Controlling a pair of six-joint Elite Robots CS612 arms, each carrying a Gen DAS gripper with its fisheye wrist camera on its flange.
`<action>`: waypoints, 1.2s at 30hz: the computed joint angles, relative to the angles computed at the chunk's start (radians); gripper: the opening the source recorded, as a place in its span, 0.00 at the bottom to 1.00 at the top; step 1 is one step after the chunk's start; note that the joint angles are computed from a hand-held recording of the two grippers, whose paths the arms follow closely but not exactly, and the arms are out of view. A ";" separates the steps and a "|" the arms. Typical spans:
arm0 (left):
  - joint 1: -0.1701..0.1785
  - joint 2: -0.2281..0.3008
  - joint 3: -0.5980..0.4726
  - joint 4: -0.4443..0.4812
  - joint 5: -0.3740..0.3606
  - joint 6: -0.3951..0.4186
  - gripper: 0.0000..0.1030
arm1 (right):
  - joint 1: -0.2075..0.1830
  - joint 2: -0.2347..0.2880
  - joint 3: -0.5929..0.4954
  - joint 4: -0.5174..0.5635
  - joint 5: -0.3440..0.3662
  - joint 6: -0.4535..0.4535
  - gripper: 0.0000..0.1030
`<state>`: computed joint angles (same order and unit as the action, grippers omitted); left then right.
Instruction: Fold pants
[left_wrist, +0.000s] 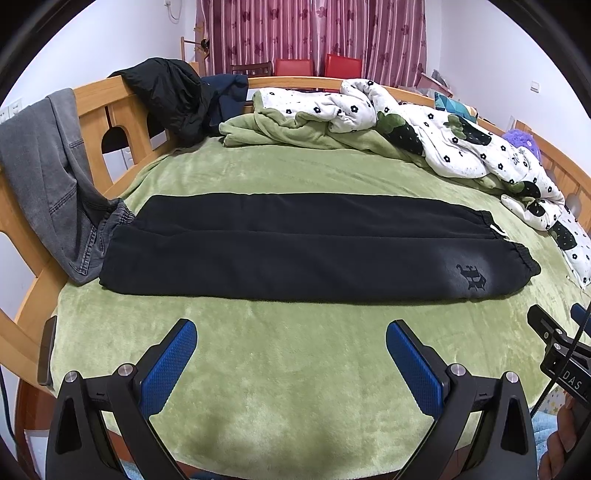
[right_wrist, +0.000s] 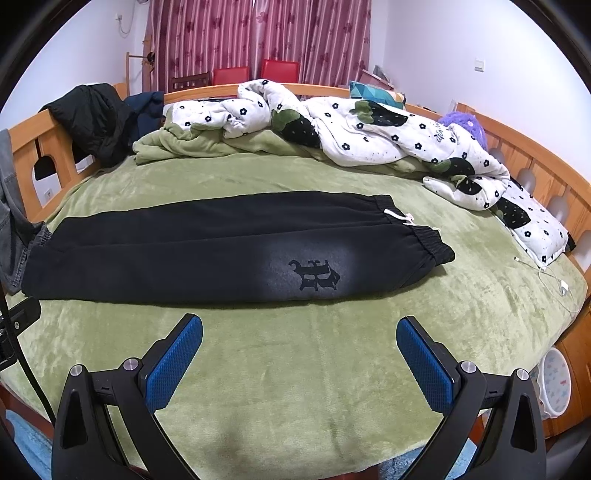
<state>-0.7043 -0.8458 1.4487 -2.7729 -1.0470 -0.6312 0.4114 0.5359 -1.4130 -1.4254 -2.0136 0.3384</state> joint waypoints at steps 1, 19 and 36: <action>-0.001 -0.001 0.001 -0.001 0.001 0.000 1.00 | 0.001 0.001 -0.001 -0.001 -0.002 -0.002 1.00; -0.001 -0.010 0.008 0.001 -0.002 0.000 1.00 | 0.002 0.001 -0.002 -0.006 0.001 0.001 1.00; -0.001 -0.012 0.009 0.003 -0.003 -0.001 1.00 | 0.001 0.000 -0.004 -0.009 -0.001 -0.002 1.00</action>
